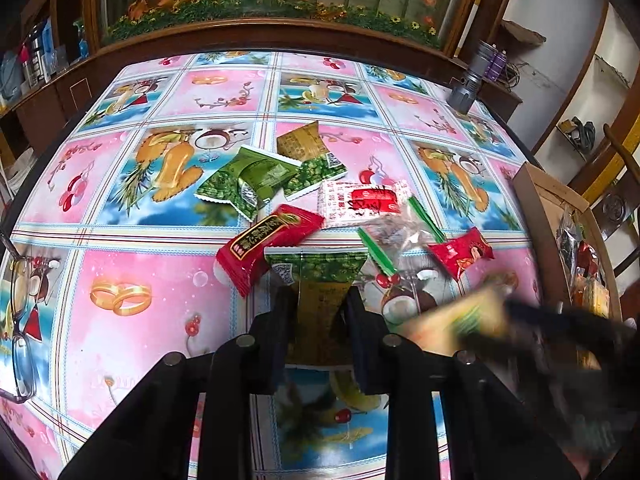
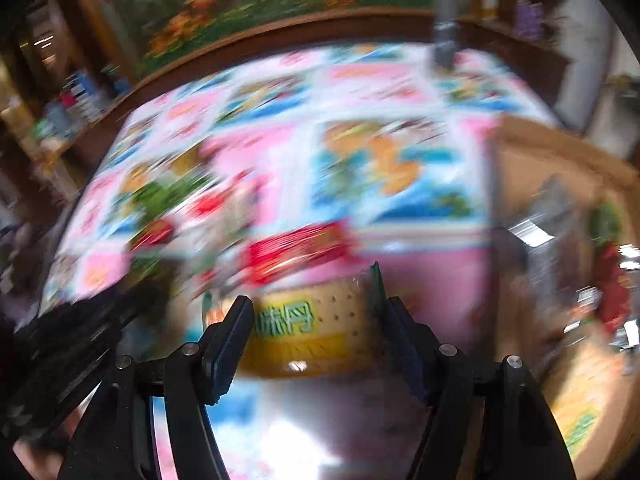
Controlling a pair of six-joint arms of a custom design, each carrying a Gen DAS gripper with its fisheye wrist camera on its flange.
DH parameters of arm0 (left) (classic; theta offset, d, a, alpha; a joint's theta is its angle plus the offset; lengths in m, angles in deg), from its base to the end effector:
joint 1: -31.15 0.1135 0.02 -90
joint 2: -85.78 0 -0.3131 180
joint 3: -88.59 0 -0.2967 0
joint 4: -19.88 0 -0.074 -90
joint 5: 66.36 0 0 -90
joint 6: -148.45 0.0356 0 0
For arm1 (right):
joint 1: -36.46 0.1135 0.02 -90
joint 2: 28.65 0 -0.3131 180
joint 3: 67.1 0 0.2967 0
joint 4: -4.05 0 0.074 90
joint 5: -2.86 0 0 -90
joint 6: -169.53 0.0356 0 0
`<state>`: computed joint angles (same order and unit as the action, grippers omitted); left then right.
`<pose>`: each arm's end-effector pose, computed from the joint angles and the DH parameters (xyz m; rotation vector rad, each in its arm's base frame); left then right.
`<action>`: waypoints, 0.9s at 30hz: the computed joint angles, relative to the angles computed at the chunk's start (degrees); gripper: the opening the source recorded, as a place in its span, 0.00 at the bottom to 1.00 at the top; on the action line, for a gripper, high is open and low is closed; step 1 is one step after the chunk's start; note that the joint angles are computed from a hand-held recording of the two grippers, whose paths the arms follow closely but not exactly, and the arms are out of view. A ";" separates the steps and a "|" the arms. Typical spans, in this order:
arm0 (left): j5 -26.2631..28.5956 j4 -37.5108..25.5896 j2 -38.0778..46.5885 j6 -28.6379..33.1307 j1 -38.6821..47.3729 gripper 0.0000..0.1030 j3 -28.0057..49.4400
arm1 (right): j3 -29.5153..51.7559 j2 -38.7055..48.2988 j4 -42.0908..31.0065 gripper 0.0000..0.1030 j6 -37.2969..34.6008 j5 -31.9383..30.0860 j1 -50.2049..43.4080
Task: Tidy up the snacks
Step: 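Grasp a green snack packet with the left tool while the right tool grasps a WEIDAN cracker pack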
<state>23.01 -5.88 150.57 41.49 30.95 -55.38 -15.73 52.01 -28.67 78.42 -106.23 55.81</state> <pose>0.2104 -0.0003 0.1648 -0.3725 2.4980 -0.1068 0.2589 0.1033 0.1822 -0.5823 2.5985 0.5468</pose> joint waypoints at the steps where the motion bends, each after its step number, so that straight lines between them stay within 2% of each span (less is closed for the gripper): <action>1: -0.25 -0.02 0.14 0.21 0.44 0.24 0.06 | 0.35 -0.15 -2.69 0.70 -2.19 -6.51 -1.06; 3: 1.96 0.11 0.63 0.98 2.67 0.25 0.24 | -0.15 -1.61 -3.15 0.71 -2.03 -10.00 -2.18; 6: 6.25 0.33 1.06 1.97 5.96 0.25 0.41 | -1.43 -4.00 -0.54 0.71 -2.31 -7.15 -1.99; 8: 6.80 0.37 1.04 2.01 6.54 0.25 0.37 | -1.59 -3.00 0.36 0.71 -2.60 -9.25 -2.82; 10: 7.39 0.33 1.01 2.19 7.08 0.24 0.36 | -2.69 -1.68 4.78 0.71 -1.49 -10.47 -1.47; 13: 7.63 0.29 1.07 2.55 7.90 0.25 0.36 | -3.76 -1.75 8.20 0.71 -1.48 -6.17 1.91; 15: 8.50 0.22 1.27 3.11 9.06 0.25 0.41 | -2.81 -1.76 4.83 0.71 -3.71 -8.47 1.76; 17: 9.16 0.12 1.67 3.39 10.07 0.27 0.57 | -1.37 -1.65 -1.56 0.76 -9.18 -12.72 0.77; 18: 9.44 0.16 1.96 3.42 10.46 0.28 0.63 | -1.17 -2.34 -4.41 0.77 -12.89 -12.93 1.28; 21: 8.79 0.08 2.34 3.50 10.22 0.30 0.79 | -3.67 -7.38 -3.31 0.77 -16.37 -8.19 4.34; 24: 8.08 0.28 2.60 3.16 9.72 0.31 0.80 | -8.10 -12.42 5.88 0.78 -14.92 -0.68 7.82; 27: 7.62 0.33 2.40 3.25 9.40 0.31 0.66 | -7.80 -7.97 9.29 0.80 -11.87 -2.64 8.09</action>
